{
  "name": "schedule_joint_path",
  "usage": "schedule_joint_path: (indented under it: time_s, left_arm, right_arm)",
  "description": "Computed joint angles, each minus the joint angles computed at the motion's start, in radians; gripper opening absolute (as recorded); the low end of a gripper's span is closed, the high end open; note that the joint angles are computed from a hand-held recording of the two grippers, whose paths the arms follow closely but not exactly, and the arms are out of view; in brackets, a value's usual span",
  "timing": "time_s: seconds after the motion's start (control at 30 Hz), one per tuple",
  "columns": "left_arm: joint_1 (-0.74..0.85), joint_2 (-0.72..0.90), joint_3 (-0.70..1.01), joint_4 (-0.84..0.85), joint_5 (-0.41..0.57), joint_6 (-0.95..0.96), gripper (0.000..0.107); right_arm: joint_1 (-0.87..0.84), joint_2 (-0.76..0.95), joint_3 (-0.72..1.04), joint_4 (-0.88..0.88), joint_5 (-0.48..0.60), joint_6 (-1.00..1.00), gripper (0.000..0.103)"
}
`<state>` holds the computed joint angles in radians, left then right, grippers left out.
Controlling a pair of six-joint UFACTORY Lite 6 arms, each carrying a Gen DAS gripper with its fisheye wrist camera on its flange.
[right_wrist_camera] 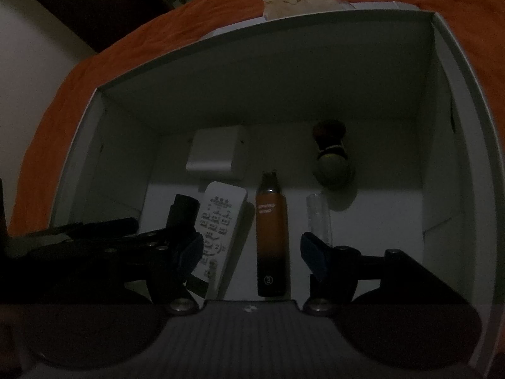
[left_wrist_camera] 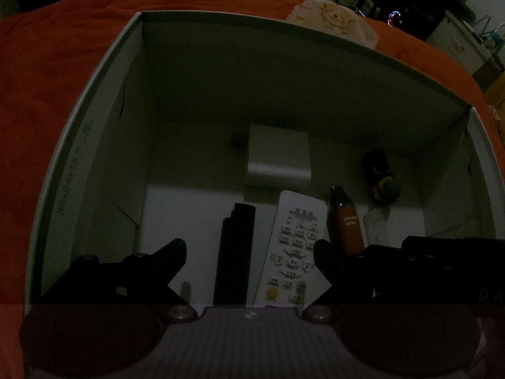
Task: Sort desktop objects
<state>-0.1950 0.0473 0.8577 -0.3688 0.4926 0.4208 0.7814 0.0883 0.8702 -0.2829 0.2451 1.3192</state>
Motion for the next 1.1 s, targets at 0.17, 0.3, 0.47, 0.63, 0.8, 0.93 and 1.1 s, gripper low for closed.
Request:
schedule_joint_path:
  time_s: [0.17, 0.3, 0.47, 0.63, 0.8, 0.93, 1.1]
  left_arm:
    - [-0.001, 0.0, 0.0, 0.004, 0.0, -0.004, 0.087]
    - [-0.001, 0.0, 0.001, 0.005, 0.001, -0.006, 0.087]
    - [-0.003, 0.004, 0.002, 0.01, 0.0, -0.011, 0.087]
    - [-0.003, 0.002, 0.002, 0.014, 0.001, -0.016, 0.087]
    - [-0.003, 0.003, 0.003, 0.016, 0.002, -0.017, 0.087]
    - [-0.003, 0.006, 0.006, 0.018, 0.003, -0.019, 0.087]
    - [-0.005, 0.007, 0.008, 0.024, 0.004, -0.025, 0.087]
  right_arm:
    - [-0.003, 0.0, -0.004, 0.018, -0.006, -0.017, 0.072]
    - [-0.003, 0.003, -0.004, 0.014, -0.007, -0.012, 0.072]
    - [-0.003, 0.005, -0.003, 0.014, -0.006, -0.013, 0.072]
    - [-0.005, 0.006, -0.004, 0.022, -0.008, -0.021, 0.072]
    - [-0.006, 0.007, -0.004, 0.028, -0.009, -0.024, 0.072]
    - [-0.005, 0.01, -0.001, 0.03, -0.009, -0.024, 0.072]
    - [-0.004, 0.014, 0.003, 0.029, -0.009, -0.02, 0.072]
